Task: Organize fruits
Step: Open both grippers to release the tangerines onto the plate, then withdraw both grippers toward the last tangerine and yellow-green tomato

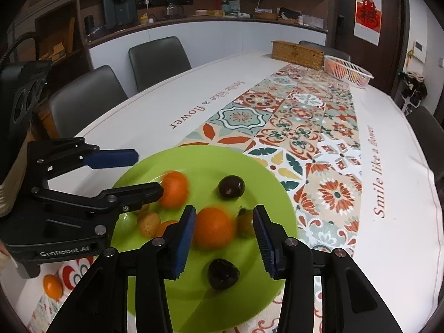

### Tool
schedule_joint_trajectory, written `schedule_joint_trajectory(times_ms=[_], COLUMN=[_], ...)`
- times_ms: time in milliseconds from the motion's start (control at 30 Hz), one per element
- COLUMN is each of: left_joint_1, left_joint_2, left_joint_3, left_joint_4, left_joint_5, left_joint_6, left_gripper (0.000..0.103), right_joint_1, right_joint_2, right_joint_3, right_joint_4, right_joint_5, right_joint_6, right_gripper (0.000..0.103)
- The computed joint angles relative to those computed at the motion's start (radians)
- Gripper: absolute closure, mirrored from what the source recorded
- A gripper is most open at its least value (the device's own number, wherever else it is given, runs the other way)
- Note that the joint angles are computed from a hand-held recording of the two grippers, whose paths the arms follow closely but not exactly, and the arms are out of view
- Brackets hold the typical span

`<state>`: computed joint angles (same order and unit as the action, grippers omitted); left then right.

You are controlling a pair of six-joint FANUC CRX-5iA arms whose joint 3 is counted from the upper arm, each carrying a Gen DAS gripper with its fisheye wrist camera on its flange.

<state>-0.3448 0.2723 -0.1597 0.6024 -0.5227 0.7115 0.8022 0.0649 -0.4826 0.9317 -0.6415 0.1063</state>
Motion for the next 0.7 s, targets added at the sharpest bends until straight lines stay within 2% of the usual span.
schedule_joint_trajectory(times_ms=[100,267,367,533,700], left_joint_1=[-0.001,-0.004,-0.001,0.008,0.017], left_joint_2=[-0.044,-0.128,-0.184,-0.273,-0.364], left_joint_3=[-0.032,-0.064,-0.097,-0.133,-0.184], left_joint_4=[-0.035,-0.170,-0.187,-0.244,-0.298], left_joint_5=[0.020,0.057,0.066,0.058,0.077], left_joint_6=[0.027,0.147,0.182,0.267,0.314], left_gripper=[0.052,0.051,0.048,0.046,0.039], right_joint_1=[0.014,0.056,0.084,0.138,0.190], right_joint_2=[-0.028,-0.071,-0.102,-0.143,-0.167], right_joint_3=[-0.024,-0.055,-0.075,-0.088,-0.093], right_joint_4=[0.034,0.095,0.139,0.179,0.207], right_joint_5=[-0.011,-0.066,-0.093,-0.133,-0.167], right_joint_6=[-0.048,-0.112,-0.161,-0.202,-0.214], right_gripper=[0.059,0.057,0.051,0.051,0.051])
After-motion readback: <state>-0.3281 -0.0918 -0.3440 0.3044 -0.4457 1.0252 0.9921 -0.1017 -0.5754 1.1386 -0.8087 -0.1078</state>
